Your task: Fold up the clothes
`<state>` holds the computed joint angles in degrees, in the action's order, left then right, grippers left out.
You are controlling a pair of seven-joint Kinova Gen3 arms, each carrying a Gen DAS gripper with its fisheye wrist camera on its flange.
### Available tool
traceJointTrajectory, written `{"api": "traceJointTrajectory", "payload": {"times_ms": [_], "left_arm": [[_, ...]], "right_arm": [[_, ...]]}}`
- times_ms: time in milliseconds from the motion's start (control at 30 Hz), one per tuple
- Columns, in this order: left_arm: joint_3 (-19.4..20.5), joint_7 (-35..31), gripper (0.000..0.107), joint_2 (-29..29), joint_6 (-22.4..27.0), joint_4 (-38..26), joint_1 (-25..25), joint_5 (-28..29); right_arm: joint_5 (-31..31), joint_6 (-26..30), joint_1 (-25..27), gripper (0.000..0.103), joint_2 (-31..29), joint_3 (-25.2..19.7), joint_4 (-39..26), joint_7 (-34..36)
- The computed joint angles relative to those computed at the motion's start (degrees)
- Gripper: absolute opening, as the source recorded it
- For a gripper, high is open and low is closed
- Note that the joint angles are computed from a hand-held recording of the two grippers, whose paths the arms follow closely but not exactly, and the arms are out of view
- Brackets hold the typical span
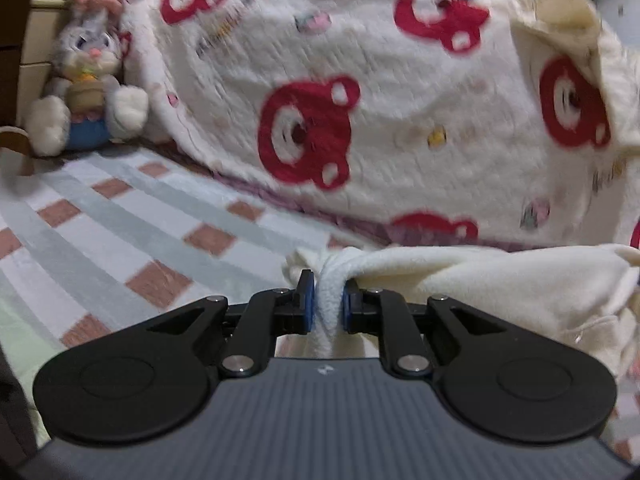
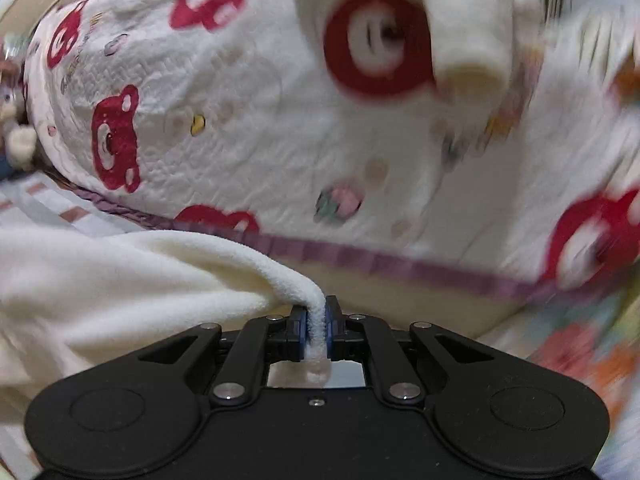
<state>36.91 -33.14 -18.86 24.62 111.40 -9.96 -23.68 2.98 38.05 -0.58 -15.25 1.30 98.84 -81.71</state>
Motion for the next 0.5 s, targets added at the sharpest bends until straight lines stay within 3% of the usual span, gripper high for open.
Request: {"api": "traceJointTrajectory", "payload": {"times_ms": [100, 267, 333, 367, 400, 500], "left_arm": [[0.51, -0.81, 0.015, 4.19, 3.15, -2.02, 2.42, -0.66], [-2.57, -0.39, 0.018, 7.75, 4.50, -2.94, 7.78, -0.73], [-6.74, -3.56, 0.031, 8.68, 3.48, -3.00, 11.56, 2.86], [-9.33, -5.89, 0.050, 9.58, 3.81, -3.31, 14.22, 5.19], [-11.33, -7.63, 0.062, 10.54, 4.72, -3.88, 16.56, 6.66], [-12.08, -10.61, 0.065, 13.50, 10.50, -6.57, 20.41, 6.18]], "right_arm": [[-6.14, 0.01, -2.61, 0.011, 4.04, 6.90, 1.60, 3.61], [-10.23, 5.10, 2.63, 0.012, 8.13, 5.12, -0.60, 6.02], [-14.44, 5.50, 1.80, 0.013, 8.41, 7.93, -0.82, 8.11], [-16.58, 5.29, 1.92, 0.013, 8.49, 8.83, -0.46, 8.67], [-17.78, 5.59, 2.97, 0.013, 8.83, 8.66, -0.27, 9.61], [-19.19, 6.63, 5.31, 0.013, 9.36, 7.54, -0.37, 10.30]]}}
